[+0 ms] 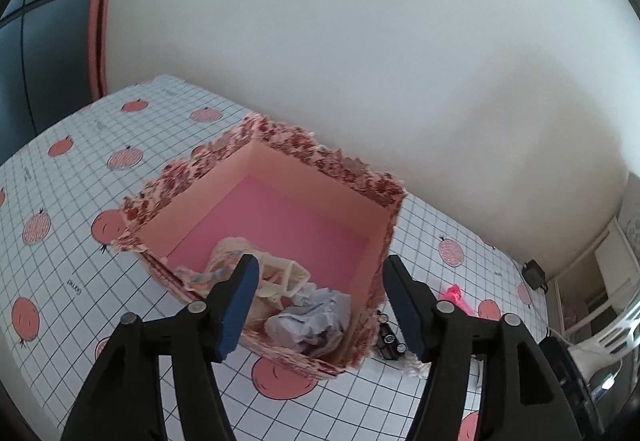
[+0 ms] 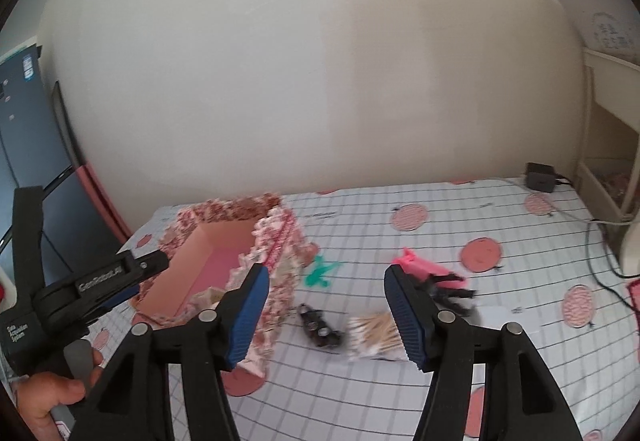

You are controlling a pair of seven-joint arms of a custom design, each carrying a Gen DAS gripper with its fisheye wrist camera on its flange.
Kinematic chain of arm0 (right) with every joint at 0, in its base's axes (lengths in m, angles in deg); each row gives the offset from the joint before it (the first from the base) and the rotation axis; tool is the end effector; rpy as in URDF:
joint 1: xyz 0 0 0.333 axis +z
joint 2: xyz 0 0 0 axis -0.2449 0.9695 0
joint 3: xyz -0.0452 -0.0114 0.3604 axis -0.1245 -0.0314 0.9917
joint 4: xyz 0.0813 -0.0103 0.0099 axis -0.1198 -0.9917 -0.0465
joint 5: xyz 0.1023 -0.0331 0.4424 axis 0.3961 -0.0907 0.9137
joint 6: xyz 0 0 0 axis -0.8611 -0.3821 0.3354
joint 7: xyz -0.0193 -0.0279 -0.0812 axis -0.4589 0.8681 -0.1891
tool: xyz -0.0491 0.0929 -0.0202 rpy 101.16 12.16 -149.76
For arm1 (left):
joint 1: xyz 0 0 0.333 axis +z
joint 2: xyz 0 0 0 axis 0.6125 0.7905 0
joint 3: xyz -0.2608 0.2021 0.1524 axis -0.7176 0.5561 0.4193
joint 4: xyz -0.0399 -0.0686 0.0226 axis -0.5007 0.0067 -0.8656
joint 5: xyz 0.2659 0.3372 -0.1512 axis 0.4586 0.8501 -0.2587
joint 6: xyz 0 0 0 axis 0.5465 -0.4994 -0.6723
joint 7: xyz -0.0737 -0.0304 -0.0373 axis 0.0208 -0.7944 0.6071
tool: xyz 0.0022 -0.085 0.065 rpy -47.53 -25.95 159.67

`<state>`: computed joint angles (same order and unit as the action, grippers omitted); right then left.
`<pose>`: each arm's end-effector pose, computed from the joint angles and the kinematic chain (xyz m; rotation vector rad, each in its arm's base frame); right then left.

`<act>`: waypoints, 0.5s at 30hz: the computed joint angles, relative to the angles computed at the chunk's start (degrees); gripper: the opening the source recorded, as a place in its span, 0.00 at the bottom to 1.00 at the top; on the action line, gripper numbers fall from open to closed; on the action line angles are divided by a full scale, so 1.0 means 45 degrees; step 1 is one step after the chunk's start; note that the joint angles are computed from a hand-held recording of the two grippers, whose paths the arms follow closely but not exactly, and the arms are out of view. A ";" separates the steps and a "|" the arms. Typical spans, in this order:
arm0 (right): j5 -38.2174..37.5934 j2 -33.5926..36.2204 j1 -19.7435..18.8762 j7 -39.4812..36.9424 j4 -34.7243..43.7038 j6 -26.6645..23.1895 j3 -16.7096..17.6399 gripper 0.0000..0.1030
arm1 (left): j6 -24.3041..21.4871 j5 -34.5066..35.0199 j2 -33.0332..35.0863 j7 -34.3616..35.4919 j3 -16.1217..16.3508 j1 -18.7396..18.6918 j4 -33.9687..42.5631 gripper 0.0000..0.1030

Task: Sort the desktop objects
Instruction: 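Withdraw both tools from the box toward the cotton swabs and white foam piece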

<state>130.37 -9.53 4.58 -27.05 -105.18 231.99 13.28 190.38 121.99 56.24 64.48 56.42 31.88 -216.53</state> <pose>0.5275 0.0367 0.5166 -1.6368 1.4290 -0.4587 0.5294 -0.2489 0.5052 -2.1514 1.2740 -0.8937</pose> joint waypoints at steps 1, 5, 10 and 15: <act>-0.0097 -0.0003 -0.0101 0.0137 -0.0002 0.0037 -0.0012 0.64 | -0.0015 0.0114 0.0046 -0.0013 -0.0046 -0.0011 0.0063 0.71; -0.0403 0.0037 -0.0336 0.0485 0.0050 0.0137 -0.0150 0.66 | -0.0085 0.0356 0.0305 0.0062 -0.0097 -0.0176 0.0320 0.74; -0.0616 -0.0017 -0.0558 0.0394 0.0086 -0.0197 -0.0417 0.69 | -0.0079 0.0381 0.0564 0.0238 -0.0033 -0.0479 0.0541 0.76; -0.0908 -0.0049 -0.0800 0.0568 0.0013 -0.0116 -0.0541 0.71 | -0.0095 0.0913 0.0822 0.0265 -0.0032 -0.0767 0.0860 0.77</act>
<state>126.28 -9.75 0.98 -24.49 -105.12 231.47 10.84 189.95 126.10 59.94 65.67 56.28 28.43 -212.66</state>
